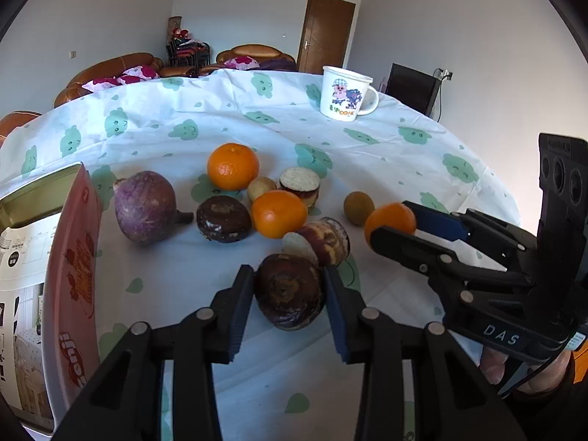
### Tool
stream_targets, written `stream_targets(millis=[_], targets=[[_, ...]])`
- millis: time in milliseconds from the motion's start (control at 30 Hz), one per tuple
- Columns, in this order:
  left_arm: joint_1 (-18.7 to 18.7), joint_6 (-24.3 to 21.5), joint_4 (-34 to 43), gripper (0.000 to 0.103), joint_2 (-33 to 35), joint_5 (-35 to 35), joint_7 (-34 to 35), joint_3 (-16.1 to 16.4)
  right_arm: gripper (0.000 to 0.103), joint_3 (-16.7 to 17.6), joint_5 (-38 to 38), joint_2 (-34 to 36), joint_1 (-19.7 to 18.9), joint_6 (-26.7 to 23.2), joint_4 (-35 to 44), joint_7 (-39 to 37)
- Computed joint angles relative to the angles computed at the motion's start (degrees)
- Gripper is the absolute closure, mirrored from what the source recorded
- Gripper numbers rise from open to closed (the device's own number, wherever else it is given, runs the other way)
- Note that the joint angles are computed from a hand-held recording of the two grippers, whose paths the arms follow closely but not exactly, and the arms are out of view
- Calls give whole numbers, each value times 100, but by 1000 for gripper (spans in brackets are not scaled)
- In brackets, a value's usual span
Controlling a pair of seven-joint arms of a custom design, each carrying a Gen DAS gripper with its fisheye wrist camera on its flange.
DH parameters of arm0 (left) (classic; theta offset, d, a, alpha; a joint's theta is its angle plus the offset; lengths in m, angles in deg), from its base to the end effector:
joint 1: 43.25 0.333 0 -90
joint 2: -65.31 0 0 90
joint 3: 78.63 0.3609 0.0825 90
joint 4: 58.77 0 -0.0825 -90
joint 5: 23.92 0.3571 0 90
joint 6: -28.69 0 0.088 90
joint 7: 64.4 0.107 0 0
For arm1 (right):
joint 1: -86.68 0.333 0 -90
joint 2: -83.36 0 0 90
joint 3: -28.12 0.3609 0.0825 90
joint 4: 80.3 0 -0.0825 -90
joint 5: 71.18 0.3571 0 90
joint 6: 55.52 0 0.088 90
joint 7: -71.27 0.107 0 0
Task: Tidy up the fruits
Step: 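Grasp the large orange with the right tool while the left tool grasps a dark brown round fruit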
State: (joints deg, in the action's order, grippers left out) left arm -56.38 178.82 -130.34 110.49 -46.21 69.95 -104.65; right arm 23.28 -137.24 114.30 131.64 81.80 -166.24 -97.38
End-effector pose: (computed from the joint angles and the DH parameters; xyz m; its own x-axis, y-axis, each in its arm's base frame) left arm 0.6975 -0.3880 0.4339 -0.8398 -0.5193 0.1583 -0.4572 0.5192 -0.7221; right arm 0.5569 0.4780 0.4482 -0.2288 -0.9686 -0.0969 -0.5187 0.2055 -0.8299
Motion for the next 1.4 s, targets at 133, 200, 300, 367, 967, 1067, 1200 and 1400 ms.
stream_targets(millis=[133, 200, 300, 367, 967, 1067, 1200, 1400], targets=[[185, 457, -282, 63, -82, -248, 282, -248, 58, -54, -250, 1, 98, -86, -1, 122], [306, 725, -474, 63, -138, -378, 490, -423, 58, -59, -369, 13, 137, -171, 19, 136], [472, 1073, -687, 63, -182, -545, 779, -672, 58, -49, -521, 42, 188, -319, 65, 120], [574, 1263, -778, 63, -180, -633, 933, -829, 58, -31, -595, 60, 202, -378, 92, 76], [1503, 2790, -1478, 63, 58, -391, 1420, -2267, 58, 67, -1414, 8, 263, -561, -38, 475], [1645, 3054, -1616, 63, 123, -185, 1378, -2484, 58, 81, -1556, -6, 273, -588, -70, 566], [1799, 3333, -1762, 63, 203, 113, 1268, -2706, 58, 116, -1705, -24, 268, -627, -107, 667], [1939, 3696, -1937, 63, 297, 581, 1018, -2897, 58, 159, -1937, -50, 273, -682, -166, 800]])
